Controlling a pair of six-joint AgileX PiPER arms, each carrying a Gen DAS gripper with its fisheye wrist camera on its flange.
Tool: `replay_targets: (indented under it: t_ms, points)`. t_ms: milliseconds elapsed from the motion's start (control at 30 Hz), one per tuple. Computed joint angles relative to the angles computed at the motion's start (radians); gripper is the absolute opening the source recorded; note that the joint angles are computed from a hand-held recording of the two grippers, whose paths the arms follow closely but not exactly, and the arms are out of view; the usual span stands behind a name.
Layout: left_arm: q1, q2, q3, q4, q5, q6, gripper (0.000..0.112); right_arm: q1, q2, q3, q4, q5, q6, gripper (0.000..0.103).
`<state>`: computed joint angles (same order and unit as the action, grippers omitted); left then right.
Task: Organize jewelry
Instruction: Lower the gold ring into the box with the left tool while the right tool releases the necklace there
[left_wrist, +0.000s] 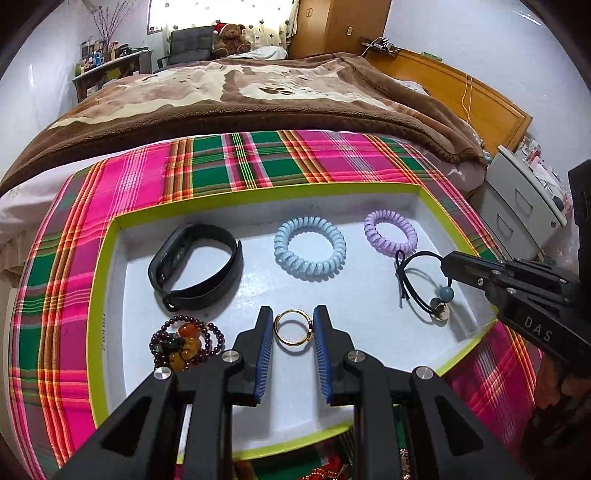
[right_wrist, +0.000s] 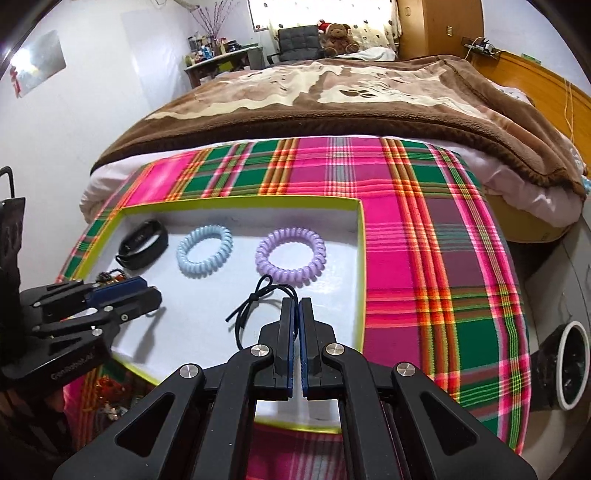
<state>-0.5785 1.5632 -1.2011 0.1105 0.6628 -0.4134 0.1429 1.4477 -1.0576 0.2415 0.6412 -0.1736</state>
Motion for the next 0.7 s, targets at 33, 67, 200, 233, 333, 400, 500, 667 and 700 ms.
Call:
replay_targets:
  t_ms: [33, 67, 200, 233, 333, 400, 500, 667, 700]
  points:
    - [0.001, 0.003, -0.002, -0.008, 0.001, 0.006, 0.023, 0.002, 0.002, -0.001, -0.015, 0.000, 0.012, 0.002]
    - [0.003, 0.004, -0.001, -0.012, 0.000, 0.009, 0.023, 0.004, 0.004, -0.003, -0.031, 0.002, 0.023, 0.002]
    - [0.002, -0.004, 0.001, -0.003, 0.001, 0.001, 0.023, 0.009, 0.004, 0.000, -0.062, 0.000, 0.041, 0.002]
    - [0.003, -0.004, 0.000, -0.009, 0.001, 0.007, 0.023, 0.011, 0.006, 0.000, -0.074, -0.002, 0.049, 0.002]
    - [0.007, 0.004, -0.004, -0.020, 0.006, 0.008, 0.024, 0.018, 0.011, -0.002, -0.098, 0.001, 0.070, 0.002]
    - [0.010, 0.002, -0.002, -0.030, 0.004, 0.012, 0.027, 0.020, 0.006, 0.004, -0.101, -0.003, 0.070, 0.003]
    - [0.008, -0.004, -0.001, -0.030, 0.007, 0.012, 0.031, 0.024, -0.002, 0.009, -0.109, -0.012, 0.076, 0.011]
    - [0.001, -0.011, -0.001, -0.030, 0.010, 0.003, 0.037, 0.029, -0.011, 0.012, -0.120, -0.012, 0.092, 0.012]
    - [-0.001, -0.014, -0.001, -0.027, 0.012, -0.002, 0.037, 0.031, -0.015, 0.014, -0.118, -0.013, 0.093, 0.013]
